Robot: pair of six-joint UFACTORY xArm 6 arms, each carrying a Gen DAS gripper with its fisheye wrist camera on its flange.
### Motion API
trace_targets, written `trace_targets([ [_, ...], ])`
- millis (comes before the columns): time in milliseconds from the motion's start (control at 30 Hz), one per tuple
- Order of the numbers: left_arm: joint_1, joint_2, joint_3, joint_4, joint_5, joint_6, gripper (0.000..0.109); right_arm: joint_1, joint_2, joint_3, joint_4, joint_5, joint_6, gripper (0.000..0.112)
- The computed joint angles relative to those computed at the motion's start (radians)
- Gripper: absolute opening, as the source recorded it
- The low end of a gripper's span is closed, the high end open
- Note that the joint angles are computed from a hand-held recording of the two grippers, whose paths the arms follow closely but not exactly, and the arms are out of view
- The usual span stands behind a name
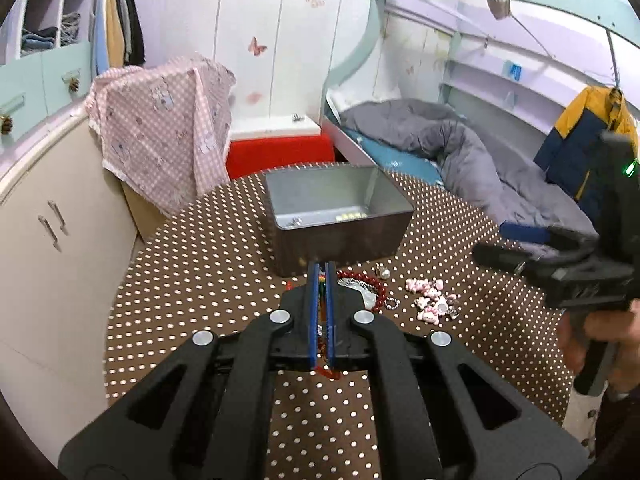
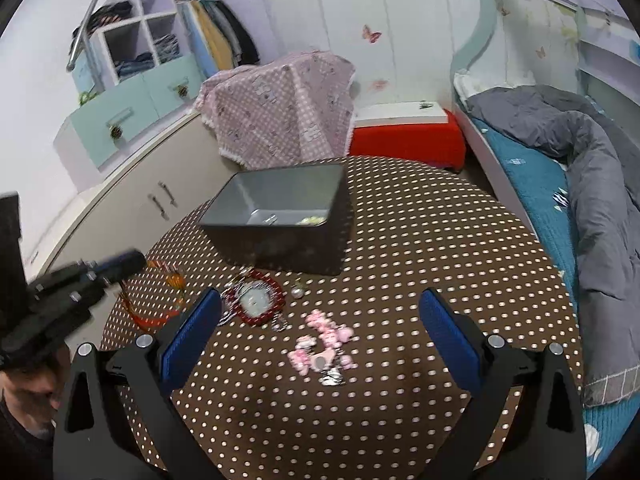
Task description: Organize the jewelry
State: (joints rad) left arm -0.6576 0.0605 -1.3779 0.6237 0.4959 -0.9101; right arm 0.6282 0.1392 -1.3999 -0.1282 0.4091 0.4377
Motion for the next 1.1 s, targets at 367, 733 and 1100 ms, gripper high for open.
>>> trace_targets([
  [367, 0.005, -0.095, 0.096, 0.140, 0.093, -0.184, 0.003, 0.112, 0.229, -0.255, 0.261, 0.102, -0.406, 0.071],
  [733, 0.024, -0.138, 0.142, 0.156, 0.093, -0.219, 0.003, 0.136, 0.381, -0.439, 0.196, 0.199, -0.449, 0.013],
  [1100, 0.026, -0.096, 0.018, 0.187, 0.060, -0.170, 0.003, 0.063, 0.189, -0.370, 0.545, 0.091, -0.663, 0.013],
])
